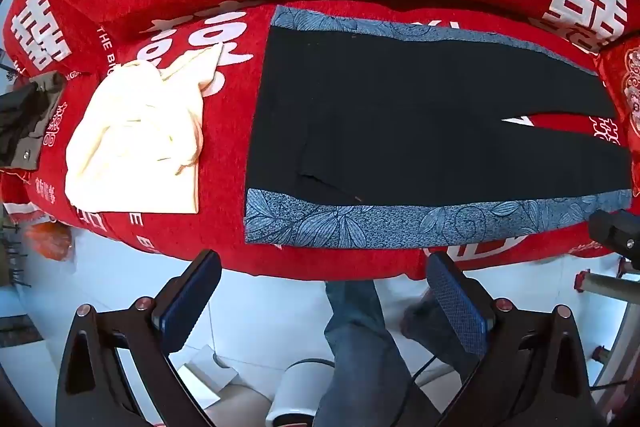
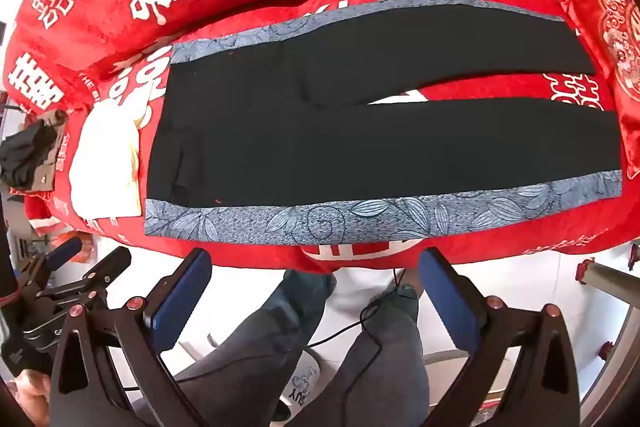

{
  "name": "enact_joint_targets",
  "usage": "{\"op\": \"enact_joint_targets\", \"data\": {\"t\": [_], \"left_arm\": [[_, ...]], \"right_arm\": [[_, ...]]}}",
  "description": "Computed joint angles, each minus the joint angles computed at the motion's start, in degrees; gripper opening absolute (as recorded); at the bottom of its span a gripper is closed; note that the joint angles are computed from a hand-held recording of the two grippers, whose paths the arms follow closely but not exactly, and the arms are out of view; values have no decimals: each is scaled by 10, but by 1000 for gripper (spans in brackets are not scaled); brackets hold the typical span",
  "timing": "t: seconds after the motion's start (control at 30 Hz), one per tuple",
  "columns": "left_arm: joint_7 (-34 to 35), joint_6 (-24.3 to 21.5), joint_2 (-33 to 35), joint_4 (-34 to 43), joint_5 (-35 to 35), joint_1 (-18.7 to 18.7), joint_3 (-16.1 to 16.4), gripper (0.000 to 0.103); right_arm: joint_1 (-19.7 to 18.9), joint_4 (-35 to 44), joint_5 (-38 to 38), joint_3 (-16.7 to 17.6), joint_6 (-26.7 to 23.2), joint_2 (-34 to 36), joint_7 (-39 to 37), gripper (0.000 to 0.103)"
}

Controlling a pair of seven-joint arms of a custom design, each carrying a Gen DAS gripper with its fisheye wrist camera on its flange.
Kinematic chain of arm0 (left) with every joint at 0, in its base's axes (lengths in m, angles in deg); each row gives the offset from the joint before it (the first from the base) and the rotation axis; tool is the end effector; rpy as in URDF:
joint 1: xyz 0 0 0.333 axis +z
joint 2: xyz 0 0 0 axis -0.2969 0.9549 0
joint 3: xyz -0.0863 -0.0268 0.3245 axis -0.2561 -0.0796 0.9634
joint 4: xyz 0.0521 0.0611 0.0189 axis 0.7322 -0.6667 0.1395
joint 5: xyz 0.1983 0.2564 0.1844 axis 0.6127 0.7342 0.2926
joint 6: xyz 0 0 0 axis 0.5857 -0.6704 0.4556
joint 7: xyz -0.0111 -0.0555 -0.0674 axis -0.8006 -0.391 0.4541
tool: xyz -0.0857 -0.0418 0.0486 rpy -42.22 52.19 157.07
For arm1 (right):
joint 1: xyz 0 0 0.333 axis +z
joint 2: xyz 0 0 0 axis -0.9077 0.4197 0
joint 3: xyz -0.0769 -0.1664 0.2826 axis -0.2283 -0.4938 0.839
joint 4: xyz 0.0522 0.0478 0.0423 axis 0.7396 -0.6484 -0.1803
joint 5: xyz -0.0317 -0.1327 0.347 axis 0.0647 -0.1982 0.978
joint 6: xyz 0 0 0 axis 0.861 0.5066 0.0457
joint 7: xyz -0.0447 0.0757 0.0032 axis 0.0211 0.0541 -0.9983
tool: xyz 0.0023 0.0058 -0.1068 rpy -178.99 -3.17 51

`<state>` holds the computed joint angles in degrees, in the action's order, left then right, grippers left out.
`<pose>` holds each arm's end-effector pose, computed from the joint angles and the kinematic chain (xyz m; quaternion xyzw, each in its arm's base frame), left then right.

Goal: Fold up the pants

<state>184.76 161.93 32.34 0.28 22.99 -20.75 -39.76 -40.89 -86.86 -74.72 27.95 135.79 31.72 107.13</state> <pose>0.6421 -0.1186 0.5427 -0.3516 0.9324 -0.0421 0.0720 0.4681 0.3018 0.5380 -0.3173 0.9390 0.0158 0.1318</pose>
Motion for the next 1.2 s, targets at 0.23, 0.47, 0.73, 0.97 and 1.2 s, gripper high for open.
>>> {"op": "enact_joint_targets", "data": {"t": [0.23,0.47,0.73,0.97,1.2], "left_arm": [[-4,10,-9,-13,18,-4,2,103],[6,4,-4,-4,13,-4,-1,103],[4,8,-9,-8,17,-6,0,103],[5,12,-12,-11,18,-6,0,103],[4,22,-18,-20,19,-7,-1,103]], "right_arm": [[5,37,-11,0,-63,20,1,103],[5,49,5,-3,-75,22,-11,103],[6,57,1,-3,-83,24,-12,103],[7,55,1,-3,-83,23,-12,103],[8,53,-1,-2,-84,20,-9,103]]}}
